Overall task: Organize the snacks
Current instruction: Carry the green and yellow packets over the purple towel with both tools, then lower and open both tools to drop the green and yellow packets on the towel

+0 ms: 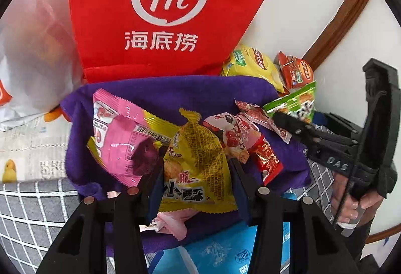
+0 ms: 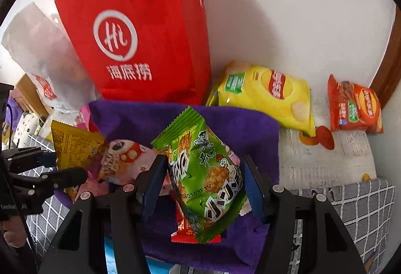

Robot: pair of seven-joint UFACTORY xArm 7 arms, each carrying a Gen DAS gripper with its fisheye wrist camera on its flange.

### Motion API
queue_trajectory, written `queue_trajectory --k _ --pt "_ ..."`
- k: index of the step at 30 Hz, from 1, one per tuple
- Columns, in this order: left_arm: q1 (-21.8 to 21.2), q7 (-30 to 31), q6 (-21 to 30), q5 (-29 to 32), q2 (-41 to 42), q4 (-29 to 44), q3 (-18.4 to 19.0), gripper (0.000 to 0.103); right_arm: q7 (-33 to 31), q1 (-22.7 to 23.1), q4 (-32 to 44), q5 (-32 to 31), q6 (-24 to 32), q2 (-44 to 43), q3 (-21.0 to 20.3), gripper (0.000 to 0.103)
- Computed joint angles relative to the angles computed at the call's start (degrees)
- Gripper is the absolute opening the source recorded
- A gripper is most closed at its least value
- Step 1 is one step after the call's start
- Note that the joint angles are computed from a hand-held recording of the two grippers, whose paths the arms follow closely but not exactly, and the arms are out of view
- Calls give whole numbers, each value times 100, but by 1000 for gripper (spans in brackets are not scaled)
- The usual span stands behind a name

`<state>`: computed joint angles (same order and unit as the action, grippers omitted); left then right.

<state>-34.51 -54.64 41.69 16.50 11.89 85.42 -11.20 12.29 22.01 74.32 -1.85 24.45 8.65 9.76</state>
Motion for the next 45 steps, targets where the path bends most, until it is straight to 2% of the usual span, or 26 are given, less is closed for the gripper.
queue_trajectory --k 14,17,23,30,32,35,41,45 --pt "24 100 159 -146 124 4 21 47 315 187 346 -279 340 513 -48 60" --pt "37 148 172 -204 129 -4 14 47 469 292 403 -524 404 590 -121 60" --pt "16 201 209 -239 213 71 21 47 445 313 462 -539 464 651 -105 60" --pt "-68 232 414 -171 308 281 44 50 233 213 387 -296 455 537 -25 61" --pt "-102 201 467 -110 292 326 55 56 193 207 359 -261 432 478 -20 62" --pt "-175 72 593 59 262 403 82 60 79 162 200 -112 237 311 24 67" --pt "-224 -174 736 260 -29 299 28 63 400 287 -52 -513 68 -62 -36 68" --pt "-233 -279 831 362 -278 130 -79 63 507 269 -334 -527 -48 -397 47 68"
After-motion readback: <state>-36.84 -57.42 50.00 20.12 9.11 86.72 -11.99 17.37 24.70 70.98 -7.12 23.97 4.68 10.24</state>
